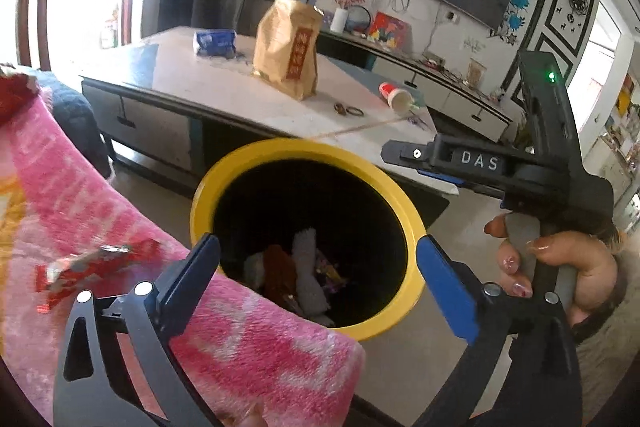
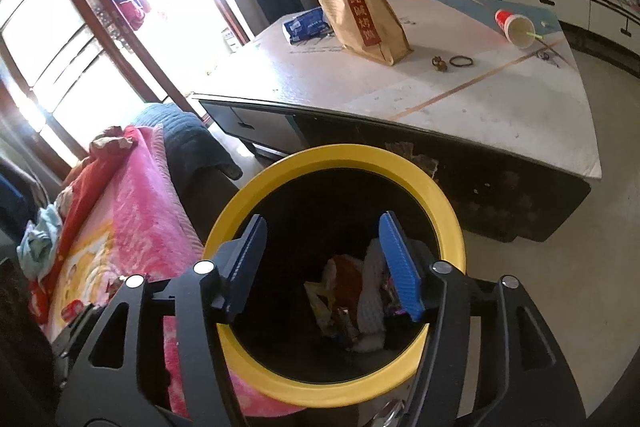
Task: Collect trash
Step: 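Move both tools back to the remaining trash on the blanket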
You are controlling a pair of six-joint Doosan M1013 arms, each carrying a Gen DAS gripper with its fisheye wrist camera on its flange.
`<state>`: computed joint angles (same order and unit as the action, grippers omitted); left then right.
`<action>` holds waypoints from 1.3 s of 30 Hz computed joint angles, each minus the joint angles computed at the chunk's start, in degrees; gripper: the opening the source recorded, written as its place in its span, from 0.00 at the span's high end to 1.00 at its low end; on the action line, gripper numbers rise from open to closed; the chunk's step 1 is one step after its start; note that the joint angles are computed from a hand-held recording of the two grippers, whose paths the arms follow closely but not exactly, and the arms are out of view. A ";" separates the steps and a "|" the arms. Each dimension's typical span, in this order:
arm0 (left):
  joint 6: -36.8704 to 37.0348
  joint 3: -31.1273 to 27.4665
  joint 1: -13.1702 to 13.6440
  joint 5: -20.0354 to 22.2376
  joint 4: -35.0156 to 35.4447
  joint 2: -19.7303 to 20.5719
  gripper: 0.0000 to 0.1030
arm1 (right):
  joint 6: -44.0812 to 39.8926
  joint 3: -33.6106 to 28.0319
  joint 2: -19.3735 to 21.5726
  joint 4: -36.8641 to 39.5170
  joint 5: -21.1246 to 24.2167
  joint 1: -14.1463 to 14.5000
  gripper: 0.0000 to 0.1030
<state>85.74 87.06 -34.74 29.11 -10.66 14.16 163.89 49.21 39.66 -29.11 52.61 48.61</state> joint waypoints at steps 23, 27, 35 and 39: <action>-19.49 7.23 2.20 -5.31 15.79 -7.79 0.06 | -9.45 -9.73 3.78 -1.68 0.92 3.44 0.39; -25.07 8.49 3.01 -5.51 19.97 -9.08 0.06 | -12.21 -12.65 5.23 -0.77 1.86 4.12 0.39; -35.82 10.91 4.74 -5.41 27.96 -11.49 0.06 | -20.50 -21.86 10.05 3.17 5.65 5.38 0.38; -40.20 11.91 5.50 -4.81 31.22 -12.49 0.06 | -23.73 -27.12 12.84 5.23 8.27 5.81 0.38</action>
<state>45.53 98.97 -29.24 24.30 20.56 1.67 140.17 22.09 52.50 -23.88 60.88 54.42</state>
